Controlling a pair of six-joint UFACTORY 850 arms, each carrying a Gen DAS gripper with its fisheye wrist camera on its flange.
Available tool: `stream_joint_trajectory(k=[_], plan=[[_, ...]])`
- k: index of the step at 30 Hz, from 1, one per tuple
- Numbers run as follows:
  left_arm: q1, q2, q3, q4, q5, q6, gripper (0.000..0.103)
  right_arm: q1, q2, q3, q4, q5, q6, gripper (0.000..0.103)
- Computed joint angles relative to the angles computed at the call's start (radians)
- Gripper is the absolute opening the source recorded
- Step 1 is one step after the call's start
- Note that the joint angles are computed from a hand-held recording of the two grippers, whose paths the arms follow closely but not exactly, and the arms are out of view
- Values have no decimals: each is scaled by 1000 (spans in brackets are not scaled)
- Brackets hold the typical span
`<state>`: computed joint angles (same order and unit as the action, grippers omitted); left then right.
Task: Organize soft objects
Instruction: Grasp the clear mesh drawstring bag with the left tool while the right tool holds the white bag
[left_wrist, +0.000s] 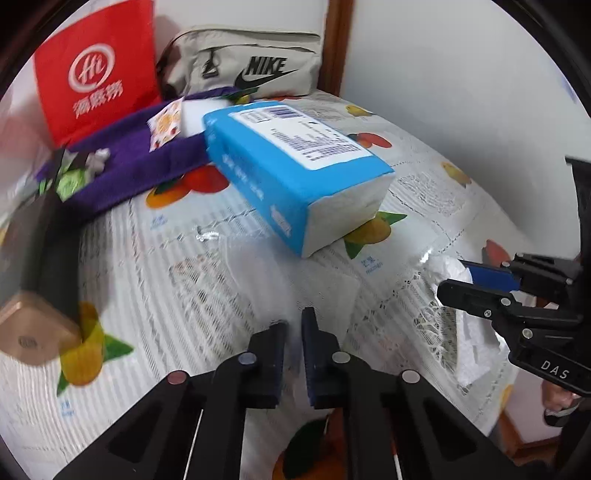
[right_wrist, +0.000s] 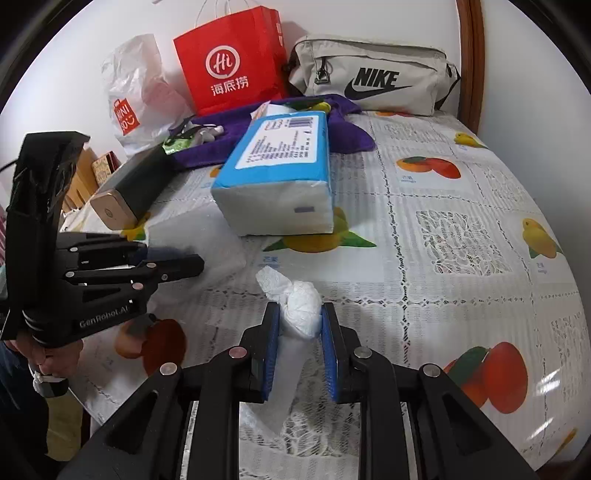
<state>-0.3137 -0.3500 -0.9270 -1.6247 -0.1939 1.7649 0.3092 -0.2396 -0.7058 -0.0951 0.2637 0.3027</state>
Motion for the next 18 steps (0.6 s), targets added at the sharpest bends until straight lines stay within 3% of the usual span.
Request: stream_joint_trajectory(k=[10,18], plan=[[77,87,96,-126,38,30,8,41,22,3,97,1,-87,22],[144,185,185,-352,52,205,8,67,43,-5,208,-6,-197,22]])
